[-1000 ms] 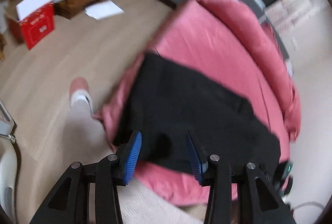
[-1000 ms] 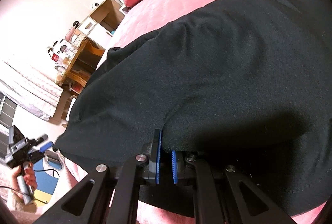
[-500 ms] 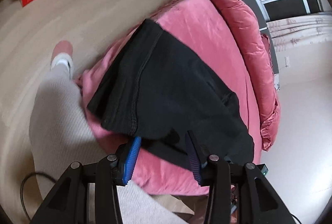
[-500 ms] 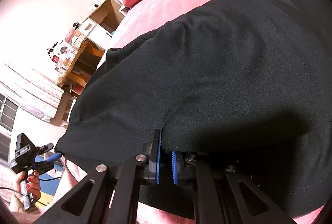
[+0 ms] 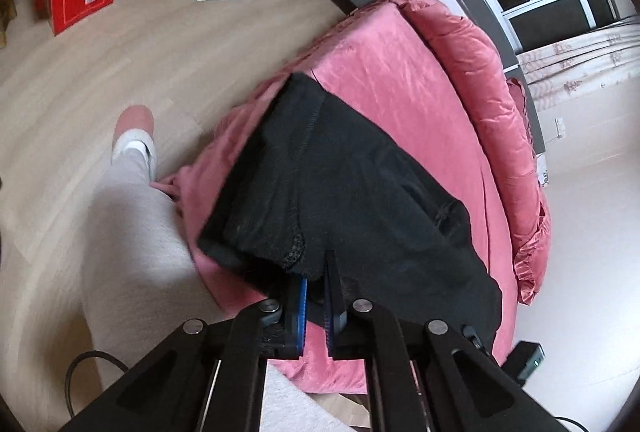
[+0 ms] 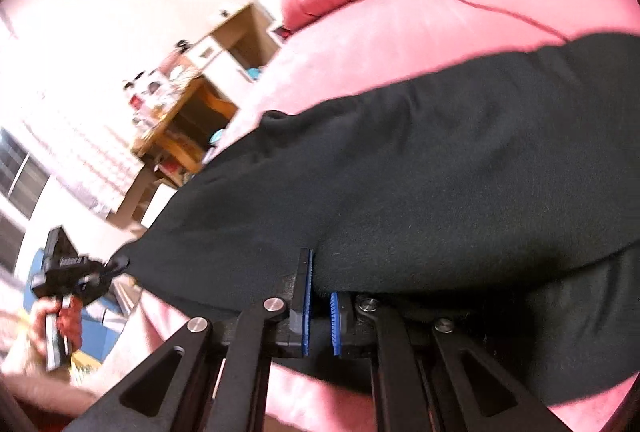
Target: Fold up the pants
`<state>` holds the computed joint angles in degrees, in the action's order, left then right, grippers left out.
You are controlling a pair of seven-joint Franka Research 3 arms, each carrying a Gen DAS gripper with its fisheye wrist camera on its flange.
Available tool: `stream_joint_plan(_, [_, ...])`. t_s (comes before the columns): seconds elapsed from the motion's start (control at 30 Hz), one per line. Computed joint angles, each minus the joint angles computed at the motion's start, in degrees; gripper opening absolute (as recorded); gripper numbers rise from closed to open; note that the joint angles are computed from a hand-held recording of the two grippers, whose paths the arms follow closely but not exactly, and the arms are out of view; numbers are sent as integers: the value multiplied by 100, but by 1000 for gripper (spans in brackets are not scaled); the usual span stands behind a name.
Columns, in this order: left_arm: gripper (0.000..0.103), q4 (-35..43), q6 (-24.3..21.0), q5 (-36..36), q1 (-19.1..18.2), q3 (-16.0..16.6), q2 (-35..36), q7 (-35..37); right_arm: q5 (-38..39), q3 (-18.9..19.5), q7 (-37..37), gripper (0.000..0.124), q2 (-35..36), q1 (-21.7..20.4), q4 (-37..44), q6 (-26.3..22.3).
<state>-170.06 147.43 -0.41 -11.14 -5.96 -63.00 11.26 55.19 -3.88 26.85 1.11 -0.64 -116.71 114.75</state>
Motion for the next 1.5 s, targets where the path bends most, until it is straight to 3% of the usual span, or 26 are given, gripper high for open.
stream_joint_plan(0.07, [6,13,-203,31,17,62,14,87,-56,-13,-113,8,-113,-9,-100,-89])
stream_joint_plan(0.17, [6,-52,-86,-133,-132,247,298,263,-388,22,217,8,11,53,-48,5])
stream_joint_plan(0.27, [9,110,-229,15,-54,103,491,463,-798,46,782,8,352,59,210,-150])
stream_joint_plan(0.3, [15,189,-307,76,-6,45,528,500,-802,49,871,8,427,34,271,-233])
stream_joint_plan(0.4, [20,432,-715,395,309,-334,467,294,-580,53,957,16,511,-70,356,-350])
stream_joint_plan(0.43, [20,557,-942,652,529,-625,342,97,-498,54,982,19,474,-91,320,-234])
stream_joint_plan(0.57, [22,992,-1368,1658,937,-1272,109,-323,-2,-6,1245,38,402,-212,227,226])
stream_joint_plan(0.67, [26,1175,-1142,2253,1030,-1410,239,-470,139,-62,1744,38,577,-320,387,488])
stream_joint_plan(0.73, [28,1228,-767,2410,884,-1193,586,-383,228,-88,2002,38,745,-424,542,647])
stream_joint_plan(0.93, [28,1580,685,2017,241,-375,2445,641,444,-40,2101,38,1181,-692,1117,1436])
stream_joint_plan(1.07, [28,2142,1056,1718,182,-416,3543,1326,511,44,2408,38,1775,-951,1893,1754])
stream_joint_plan(1.27, [29,2747,789,1954,252,-795,4309,1338,263,291,3286,36,2773,-1247,3292,2015])
stream_joint_plan(1.37, [29,2863,630,1959,150,-796,4418,1444,-228,350,3657,9,3016,-1251,3717,2103])
stream_joint_plan(1.5, [30,2870,612,2050,126,-815,4443,1382,-312,582,2979,8,2645,-1453,3353,2335])
